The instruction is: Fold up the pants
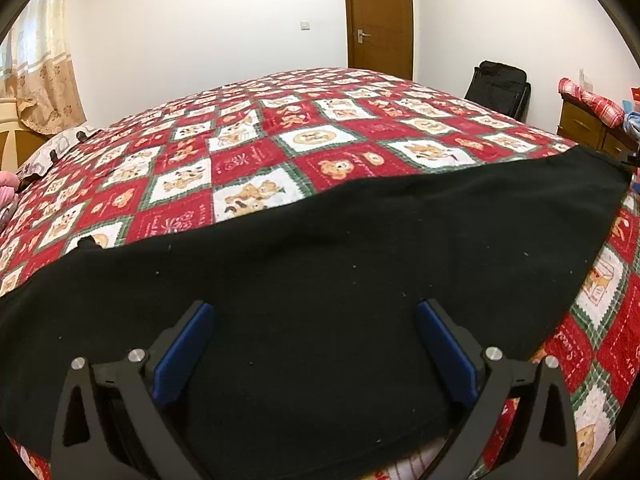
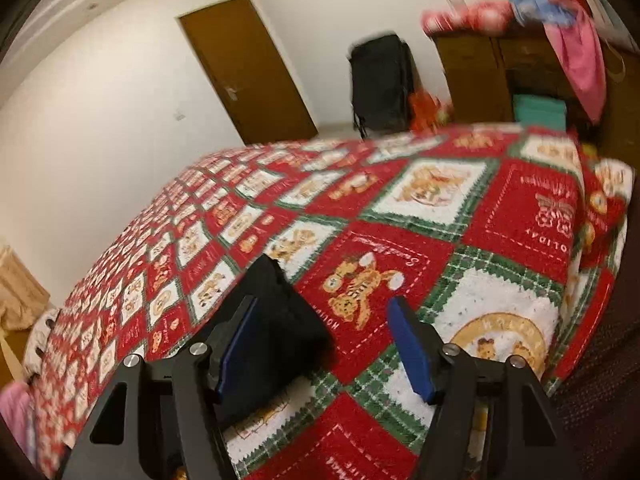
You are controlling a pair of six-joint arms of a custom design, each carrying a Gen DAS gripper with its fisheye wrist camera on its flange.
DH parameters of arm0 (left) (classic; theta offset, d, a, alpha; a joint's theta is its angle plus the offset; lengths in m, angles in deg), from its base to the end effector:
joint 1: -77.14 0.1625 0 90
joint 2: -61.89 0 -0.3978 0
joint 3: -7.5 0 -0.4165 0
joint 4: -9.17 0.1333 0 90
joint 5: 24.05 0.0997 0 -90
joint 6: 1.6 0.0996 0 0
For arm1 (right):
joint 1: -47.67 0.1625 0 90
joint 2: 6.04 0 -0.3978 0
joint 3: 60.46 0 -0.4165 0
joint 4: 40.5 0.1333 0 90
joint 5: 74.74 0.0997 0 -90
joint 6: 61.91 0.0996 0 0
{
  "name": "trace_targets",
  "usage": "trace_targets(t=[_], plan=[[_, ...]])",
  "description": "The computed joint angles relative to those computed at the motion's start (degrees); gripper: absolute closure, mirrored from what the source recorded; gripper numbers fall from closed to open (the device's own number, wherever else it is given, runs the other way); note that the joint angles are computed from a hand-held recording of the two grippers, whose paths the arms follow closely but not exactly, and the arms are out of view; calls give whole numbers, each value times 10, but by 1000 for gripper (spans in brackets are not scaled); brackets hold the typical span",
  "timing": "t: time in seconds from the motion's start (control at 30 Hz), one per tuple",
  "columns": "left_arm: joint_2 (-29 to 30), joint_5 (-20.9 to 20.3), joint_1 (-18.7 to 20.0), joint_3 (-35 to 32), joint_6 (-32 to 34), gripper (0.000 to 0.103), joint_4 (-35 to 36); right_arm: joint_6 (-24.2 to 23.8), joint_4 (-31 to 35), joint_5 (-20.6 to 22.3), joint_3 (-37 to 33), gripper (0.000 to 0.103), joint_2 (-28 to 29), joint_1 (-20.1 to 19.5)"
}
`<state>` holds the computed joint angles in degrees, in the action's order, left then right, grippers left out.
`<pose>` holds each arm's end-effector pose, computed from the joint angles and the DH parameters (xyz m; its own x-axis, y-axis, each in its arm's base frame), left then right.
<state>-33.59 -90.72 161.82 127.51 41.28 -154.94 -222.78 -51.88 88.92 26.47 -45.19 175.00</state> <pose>0.1279 -0.4892 0.4022 -0.6495 0.2817 -0.7062 0.6852 0.6194 -0.3831 0.3646 -0.4159 0.0083 -0.7718 0.5737 0.2742 -0.1132 0.3004 -0.9471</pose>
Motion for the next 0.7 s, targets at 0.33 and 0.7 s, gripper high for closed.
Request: trace_targets(t=[0.33,0.7], plan=[[-4,7,-3,1,-10,0,9,14,25,-110,-8,36,9,-4],[-3,4,-2,3,-9,0,2,36,35,-128,1,86,-1,-23]])
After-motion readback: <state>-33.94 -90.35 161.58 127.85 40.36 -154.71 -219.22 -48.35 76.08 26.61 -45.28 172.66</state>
